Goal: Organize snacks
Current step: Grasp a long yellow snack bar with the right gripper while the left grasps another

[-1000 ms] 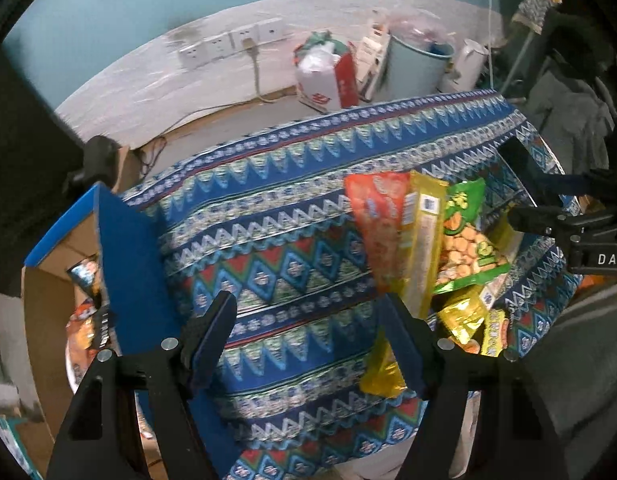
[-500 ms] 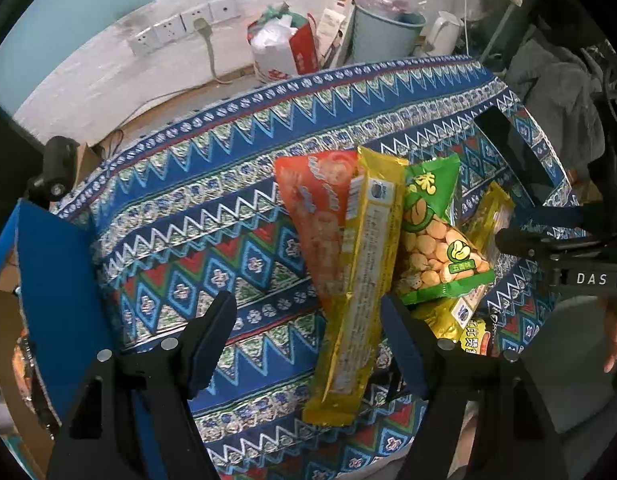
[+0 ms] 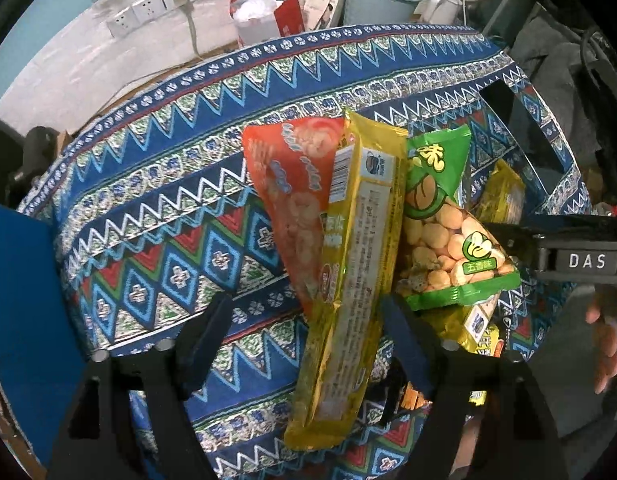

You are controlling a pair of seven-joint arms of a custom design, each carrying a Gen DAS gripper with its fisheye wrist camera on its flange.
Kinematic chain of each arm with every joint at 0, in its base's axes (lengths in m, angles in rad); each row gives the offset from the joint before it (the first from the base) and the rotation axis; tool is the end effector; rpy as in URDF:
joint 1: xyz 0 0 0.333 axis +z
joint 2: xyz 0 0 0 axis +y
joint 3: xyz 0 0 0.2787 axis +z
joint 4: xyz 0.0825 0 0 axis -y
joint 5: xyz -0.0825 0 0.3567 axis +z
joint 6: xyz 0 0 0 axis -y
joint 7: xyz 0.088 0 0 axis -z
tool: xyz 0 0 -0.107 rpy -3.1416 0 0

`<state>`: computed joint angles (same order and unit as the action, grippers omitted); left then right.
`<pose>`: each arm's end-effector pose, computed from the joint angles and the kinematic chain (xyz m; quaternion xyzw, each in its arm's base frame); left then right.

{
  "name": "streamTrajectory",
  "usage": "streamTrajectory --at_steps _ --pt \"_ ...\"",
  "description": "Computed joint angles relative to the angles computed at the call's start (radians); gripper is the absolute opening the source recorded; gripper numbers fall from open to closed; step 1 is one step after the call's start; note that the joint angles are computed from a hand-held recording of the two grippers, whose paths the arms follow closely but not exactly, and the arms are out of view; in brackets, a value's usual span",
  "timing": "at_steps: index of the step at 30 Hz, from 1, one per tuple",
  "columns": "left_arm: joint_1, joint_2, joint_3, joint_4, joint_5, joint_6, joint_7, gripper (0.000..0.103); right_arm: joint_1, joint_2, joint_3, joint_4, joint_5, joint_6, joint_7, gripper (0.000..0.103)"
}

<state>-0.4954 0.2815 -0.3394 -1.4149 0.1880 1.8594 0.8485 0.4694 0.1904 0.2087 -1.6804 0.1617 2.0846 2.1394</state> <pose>0.4477 -0.4335 0.5324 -0.6566 0.7475 -0.0888 0.0472 0.4729 0.3809 0.4818 -0.7128 0.6867 0.0748 0.1215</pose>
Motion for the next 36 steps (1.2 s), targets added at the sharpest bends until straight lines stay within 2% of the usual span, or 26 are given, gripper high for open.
streamTrajectory --at_steps 3,8,12,14,17,19,21,22,25,31,34,36 --pt "-0.003 0.025 0.001 0.021 0.002 -0.02 0.005 0.081 -0.002 0.019 0.004 0.007 0.019 0.016 -0.013 0.081" --pt "-0.003 0.054 0.006 0.041 0.001 -0.037 -0.006 0.081 0.005 0.076 0.007 0.074 -0.037 0.036 -0.08 0.062" --pt "0.002 0.076 0.011 0.049 -0.005 -0.038 -0.024 0.081 0.017 0.149 0.009 0.174 -0.106 0.031 -0.149 0.051" --pt "0.004 0.09 0.012 0.057 -0.007 -0.038 -0.028 0.081 0.02 0.193 0.011 0.234 -0.126 0.03 -0.187 0.041" --pt "0.02 0.071 0.01 0.017 -0.023 -0.006 -0.019 0.081 0.046 0.269 0.0 0.354 -0.197 -0.021 -0.218 0.03" --pt "0.033 0.053 0.006 -0.019 -0.042 0.029 -0.01 0.071 0.07 0.32 -0.011 0.432 -0.247 -0.068 -0.235 0.028" --pt "0.061 0.021 -0.001 -0.076 -0.095 0.092 0.014 0.038 0.09 0.358 -0.022 0.486 -0.289 -0.098 -0.262 0.027" --pt "0.068 0.016 -0.003 -0.082 -0.114 0.102 0.021 0.033 0.096 0.369 -0.025 0.501 -0.296 -0.102 -0.263 0.027" --pt "0.053 0.009 0.007 -0.069 -0.058 0.072 0.012 0.033 0.123 0.382 -0.044 0.526 -0.341 -0.126 -0.25 0.027" --pt "0.074 -0.038 0.027 -0.116 -0.031 0.065 -0.027 0.033 0.065 0.27 -0.042 0.353 -0.309 -0.079 -0.214 0.03" --pt "0.098 -0.063 0.035 -0.158 -0.043 0.084 -0.041 0.033 0.049 0.269 -0.033 0.342 -0.287 -0.096 -0.207 0.038" --pt "0.113 -0.074 0.039 -0.176 -0.046 0.094 -0.036 0.033 0.049 0.26 -0.032 0.315 -0.298 -0.08 -0.206 0.038"
